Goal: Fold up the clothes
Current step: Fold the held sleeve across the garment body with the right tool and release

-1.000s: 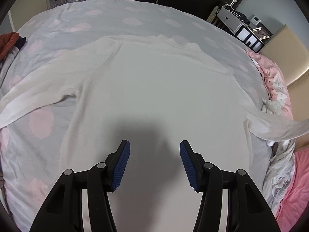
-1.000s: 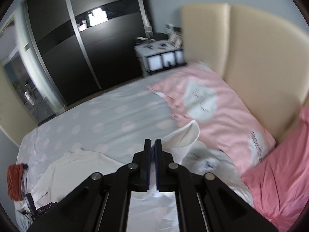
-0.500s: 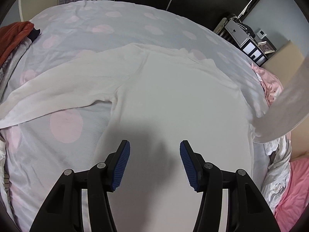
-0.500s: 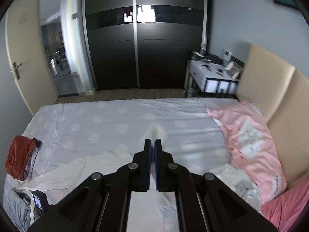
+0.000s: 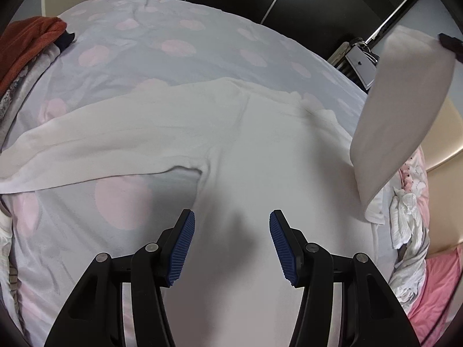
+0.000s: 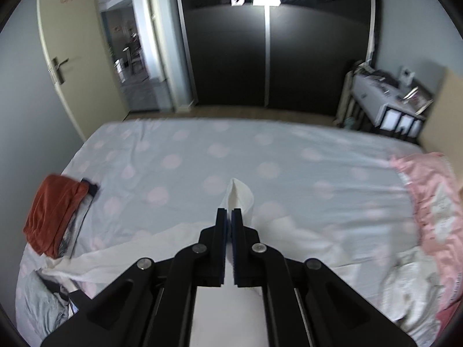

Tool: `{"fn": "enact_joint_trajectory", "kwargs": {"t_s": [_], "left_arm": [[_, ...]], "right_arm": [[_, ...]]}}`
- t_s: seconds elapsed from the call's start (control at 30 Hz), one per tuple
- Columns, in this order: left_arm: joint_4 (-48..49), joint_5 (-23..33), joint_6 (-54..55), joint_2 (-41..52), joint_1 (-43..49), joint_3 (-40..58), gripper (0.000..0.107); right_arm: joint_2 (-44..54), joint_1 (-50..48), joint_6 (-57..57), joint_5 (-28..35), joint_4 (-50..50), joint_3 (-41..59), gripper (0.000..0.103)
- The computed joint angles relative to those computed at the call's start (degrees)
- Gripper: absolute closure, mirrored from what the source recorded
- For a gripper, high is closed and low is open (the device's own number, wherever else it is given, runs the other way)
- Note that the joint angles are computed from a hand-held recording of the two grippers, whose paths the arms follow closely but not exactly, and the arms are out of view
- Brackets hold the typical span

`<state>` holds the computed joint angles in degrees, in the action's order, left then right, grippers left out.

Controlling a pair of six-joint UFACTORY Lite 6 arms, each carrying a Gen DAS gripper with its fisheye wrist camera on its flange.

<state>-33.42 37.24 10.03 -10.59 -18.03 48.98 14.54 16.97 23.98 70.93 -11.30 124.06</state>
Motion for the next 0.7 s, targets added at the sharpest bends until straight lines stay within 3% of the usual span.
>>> {"fn": "enact_joint_trajectory", "kwargs": {"t_s": [0.2,0.33,0.5,0.7], "left_arm": [[-5.4,1.5,6.1,4.0,8.3,1.3,0.051],[-6.1,1.5,7.4,7.0,12.1,1.8,0.051],[-7.8,0.8,9.2,10.7,13.0,2.7,0.051],[-10.9,-0.5,11.3,13.6,12.6,3.8,0.051]], "right_arm": [[-1.9,4.8,6.5,-17.0,3.0,-22.4,0.1],[0.6,6.3,7.6,-26.2,7.3,-30.3,0.1],[4.5,7.5,4.5,-33.1,14.0,-34.3,0.1],[7.1,7.7,-6.4,-36.5,26.1,-39.0,0.096]]}}
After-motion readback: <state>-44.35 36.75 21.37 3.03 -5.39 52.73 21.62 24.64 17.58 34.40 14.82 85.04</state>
